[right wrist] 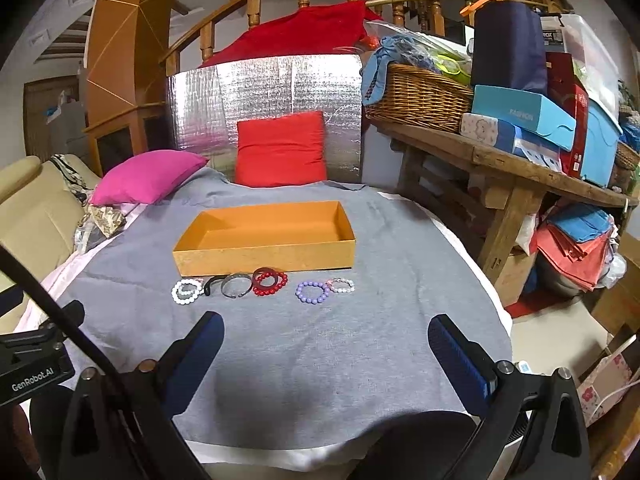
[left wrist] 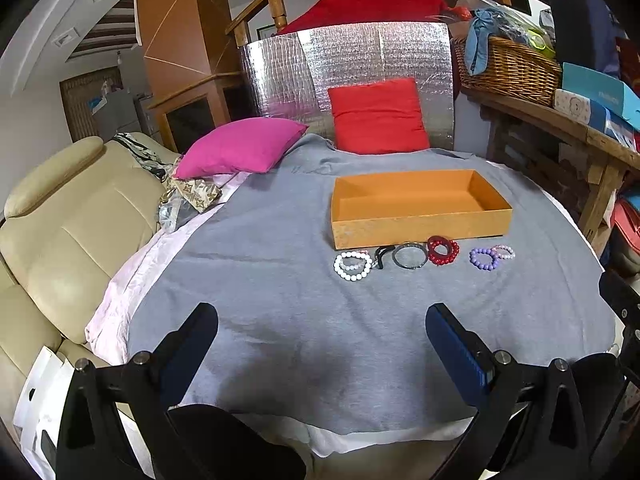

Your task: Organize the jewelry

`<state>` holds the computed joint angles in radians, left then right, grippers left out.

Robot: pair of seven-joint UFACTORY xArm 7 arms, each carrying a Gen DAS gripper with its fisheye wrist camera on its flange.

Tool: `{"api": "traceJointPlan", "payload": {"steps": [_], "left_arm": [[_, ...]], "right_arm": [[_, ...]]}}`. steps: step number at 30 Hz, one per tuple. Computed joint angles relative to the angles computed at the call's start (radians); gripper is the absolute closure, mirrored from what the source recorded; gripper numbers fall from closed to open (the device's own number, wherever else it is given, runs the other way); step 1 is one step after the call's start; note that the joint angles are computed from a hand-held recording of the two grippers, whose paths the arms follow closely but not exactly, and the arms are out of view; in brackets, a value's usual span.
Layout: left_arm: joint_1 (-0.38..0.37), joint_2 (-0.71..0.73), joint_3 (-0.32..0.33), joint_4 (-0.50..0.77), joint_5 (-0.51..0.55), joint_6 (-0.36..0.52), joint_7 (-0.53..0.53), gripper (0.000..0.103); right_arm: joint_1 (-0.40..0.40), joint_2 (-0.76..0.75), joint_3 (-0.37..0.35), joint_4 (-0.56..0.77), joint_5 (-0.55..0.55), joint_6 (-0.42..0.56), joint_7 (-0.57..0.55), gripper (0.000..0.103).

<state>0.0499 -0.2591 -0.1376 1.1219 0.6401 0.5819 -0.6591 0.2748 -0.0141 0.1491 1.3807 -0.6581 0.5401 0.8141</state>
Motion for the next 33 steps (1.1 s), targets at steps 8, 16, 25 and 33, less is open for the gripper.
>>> {"api": "traceJointPlan", "payload": {"steps": [8,16,25,33], "left_arm": [[-0.004,0.003,-0.001,0.004,0.002,0.002,0.001,0.0],[-0.007,0.007,0.001,0.003,0.001,-0.001,0.006,0.0],[-0.011,0.054,0.015,0.027,0.004,-0.008,0.013,0.0],[-0.025,0.144,0.082,0.058,-0.105,-0.09,0.101,0.0]], "right_arm": [[0.001,0.001,-0.001,0.0,0.006,0.007,-0.003,0.0],[0.004,0.007,-0.001,0.005,0.0,0.014,0.006,0.0],[0.009,0.044,-0.013,0.031,0.013,0.019,-0.011,0.0],[0.015,0.117,-0.047,0.082,0.072,0.002,-0.06,0.0]]}}
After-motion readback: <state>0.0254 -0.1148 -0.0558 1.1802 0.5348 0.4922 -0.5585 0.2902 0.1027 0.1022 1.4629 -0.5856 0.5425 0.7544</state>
